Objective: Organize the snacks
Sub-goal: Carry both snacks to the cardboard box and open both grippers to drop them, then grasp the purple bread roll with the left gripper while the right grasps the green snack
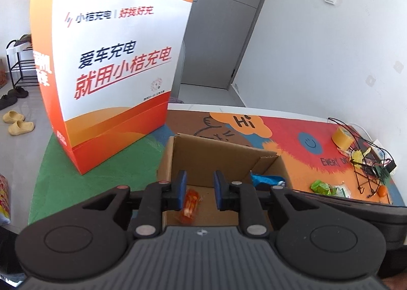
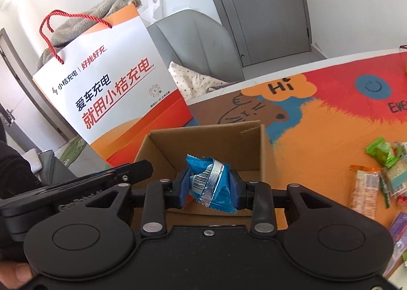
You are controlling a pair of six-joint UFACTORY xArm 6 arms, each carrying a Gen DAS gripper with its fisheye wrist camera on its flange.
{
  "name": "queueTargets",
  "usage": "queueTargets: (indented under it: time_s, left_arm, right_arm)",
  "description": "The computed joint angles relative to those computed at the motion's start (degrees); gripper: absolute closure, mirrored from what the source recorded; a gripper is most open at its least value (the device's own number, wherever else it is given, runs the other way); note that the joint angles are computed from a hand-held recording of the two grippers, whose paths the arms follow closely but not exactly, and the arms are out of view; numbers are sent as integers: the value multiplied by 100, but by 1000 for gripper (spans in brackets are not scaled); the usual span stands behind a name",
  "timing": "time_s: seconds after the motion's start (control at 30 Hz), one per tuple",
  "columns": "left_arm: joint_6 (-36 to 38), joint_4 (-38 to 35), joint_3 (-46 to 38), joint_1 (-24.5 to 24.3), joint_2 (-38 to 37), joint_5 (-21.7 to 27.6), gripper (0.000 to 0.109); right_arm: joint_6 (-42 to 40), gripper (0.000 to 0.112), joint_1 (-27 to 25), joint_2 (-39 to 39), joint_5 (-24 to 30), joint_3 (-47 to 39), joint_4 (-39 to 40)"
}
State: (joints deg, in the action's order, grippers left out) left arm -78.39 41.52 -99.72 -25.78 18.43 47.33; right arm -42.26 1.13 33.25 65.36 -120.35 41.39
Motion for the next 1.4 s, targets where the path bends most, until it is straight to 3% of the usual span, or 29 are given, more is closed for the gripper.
queueTargets:
  time_s: [0.1, 0.23, 0.33, 0.47, 0.5, 0.53, 0.63, 0.77, 0.87, 1.0, 1.2, 1.4]
  left_arm:
    - [-73, 69, 71, -60, -99, 206, 76]
    - [-343, 256, 253, -124, -241, 342, 50]
    - [-628, 435, 417, -192, -344, 408, 37]
    - [-838, 533, 494, -292, -391, 478, 29]
    - [-1039, 629, 575, -306, -433, 400, 25]
    - [-1290, 785, 640, -334, -464, 361, 21]
    - [-1512, 864, 499, -435, -390, 551, 19]
    - [-1644, 876, 412, -535, -374, 459, 18]
    - [-1552, 833, 215, -621, -278, 459, 16]
    - [-1456, 917, -211, -823, -12, 658, 14]
    - [-936, 634, -951, -1010, 562, 451, 13]
    - [-179, 317, -2039, -1243, 1372, 438, 11]
  right_arm:
    - [18, 75, 22, 47, 17, -32, 130]
    - [124, 60, -24, 9, -46, 64, 287]
    - [104, 55, -116, -84, -9, 210, 319]
    - [-113, 49, -317, -339, 104, 515, 461]
    - [-208, 44, -375, -399, 178, 565, 521]
    - [-309, 32, -413, -503, 161, 672, 522]
    - [-649, 25, -488, -828, -239, 1082, 525]
    - [-620, 16, -746, -749, 17, 846, 544]
    - [-660, 10, -827, -880, -430, 1077, 382]
    - [-575, 10, -1028, -866, -656, 1122, 275]
    - [-1002, 9, -1366, -1064, -1043, 1450, 625]
    - [-1018, 9, -1763, -929, -787, 1308, 932]
